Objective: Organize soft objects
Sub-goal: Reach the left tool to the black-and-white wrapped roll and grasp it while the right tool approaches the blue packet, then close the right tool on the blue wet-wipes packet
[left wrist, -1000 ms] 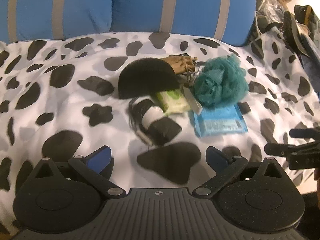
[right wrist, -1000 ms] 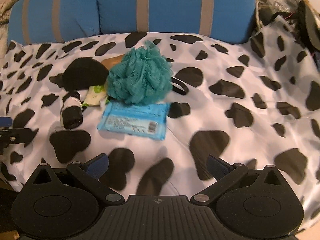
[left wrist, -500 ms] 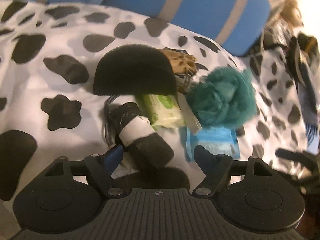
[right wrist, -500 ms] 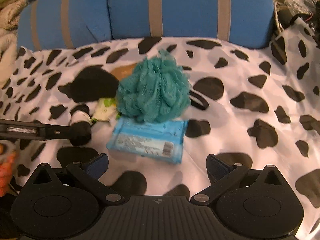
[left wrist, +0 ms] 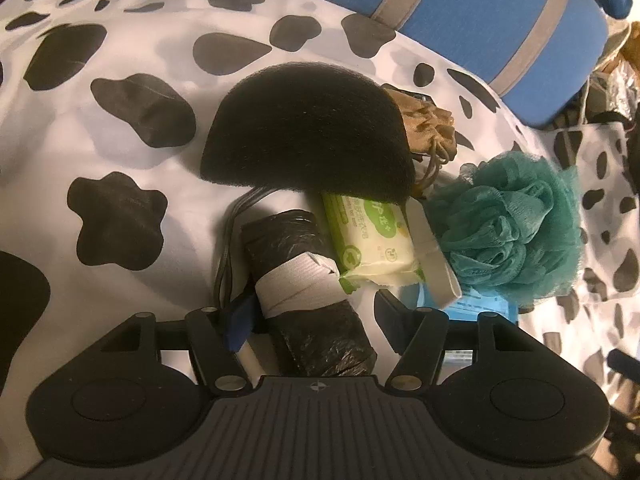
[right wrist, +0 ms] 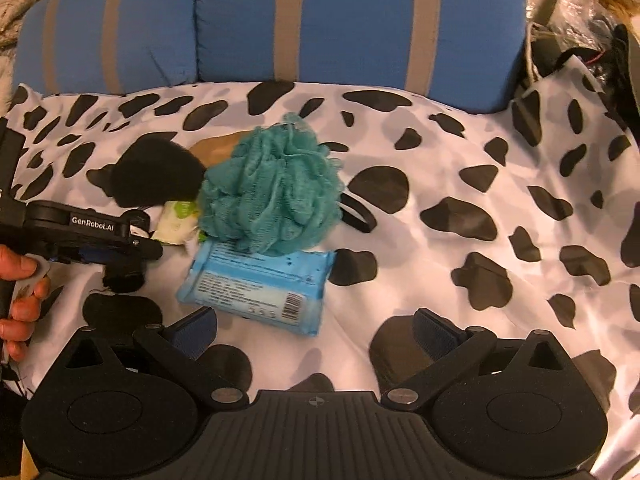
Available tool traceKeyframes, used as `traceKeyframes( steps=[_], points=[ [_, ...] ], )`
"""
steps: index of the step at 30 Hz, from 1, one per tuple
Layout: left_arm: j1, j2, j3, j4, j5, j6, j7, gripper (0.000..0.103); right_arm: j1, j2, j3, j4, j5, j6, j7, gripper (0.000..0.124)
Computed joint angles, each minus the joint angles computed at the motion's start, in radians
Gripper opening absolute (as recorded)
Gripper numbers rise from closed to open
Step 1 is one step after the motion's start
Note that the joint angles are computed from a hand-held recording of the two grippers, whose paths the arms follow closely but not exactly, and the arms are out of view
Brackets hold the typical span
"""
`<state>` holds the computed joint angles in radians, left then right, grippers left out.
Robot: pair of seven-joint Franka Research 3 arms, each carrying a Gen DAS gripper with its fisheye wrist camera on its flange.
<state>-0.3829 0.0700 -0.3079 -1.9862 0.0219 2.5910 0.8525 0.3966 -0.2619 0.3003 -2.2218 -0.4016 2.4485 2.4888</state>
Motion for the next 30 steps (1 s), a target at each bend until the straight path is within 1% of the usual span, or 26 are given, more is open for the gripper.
traceKeyframes(
  steps=[2,6,9,14,17,20,24,28,30],
  points=[
    [-0.008,0.005,0.003,0.016,0.066,-0.035,-0.027,0.048,-0.002,0.001,0.003,0.004,-0.009,-0.012,0.003,0.103],
    [-0.008,-0.007,0.003,0.007,0.083,-0.033,-0.022,0.042,0.004,0.008,-0.001,0.011,-0.003,-0.034,0.004,0.103],
    [-0.01,-0.016,0.002,0.006,0.096,-0.038,-0.028,0.042,0.006,0.008,-0.004,0.009,0.002,-0.03,0.004,0.103],
    [-0.012,-0.056,0.003,-0.02,0.131,0.003,-0.032,0.042,0.004,0.014,-0.005,0.008,-0.011,-0.016,0.021,0.103],
    [-0.011,-0.086,0.004,-0.039,0.166,0.019,-0.039,0.042,0.003,0.016,-0.015,0.0,0.011,0.017,0.032,0.103],
    [-0.01,-0.116,0.004,-0.06,0.189,0.033,-0.036,0.042,0.003,0.018,-0.026,-0.016,0.051,0.073,0.034,0.103],
    [-0.008,-0.149,0.003,-0.078,0.223,0.05,-0.015,0.042,0.002,0.046,-0.026,-0.005,0.062,0.121,0.002,0.103],
    [-0.004,-0.167,0.005,-0.093,0.235,0.071,0.007,0.042,0.018,0.088,-0.044,0.012,0.088,0.177,-0.097,0.103],
    [-0.001,-0.18,0.005,-0.101,0.25,0.074,0.013,0.042,0.026,0.117,-0.05,0.03,0.084,0.189,-0.164,0.103]
  ],
)
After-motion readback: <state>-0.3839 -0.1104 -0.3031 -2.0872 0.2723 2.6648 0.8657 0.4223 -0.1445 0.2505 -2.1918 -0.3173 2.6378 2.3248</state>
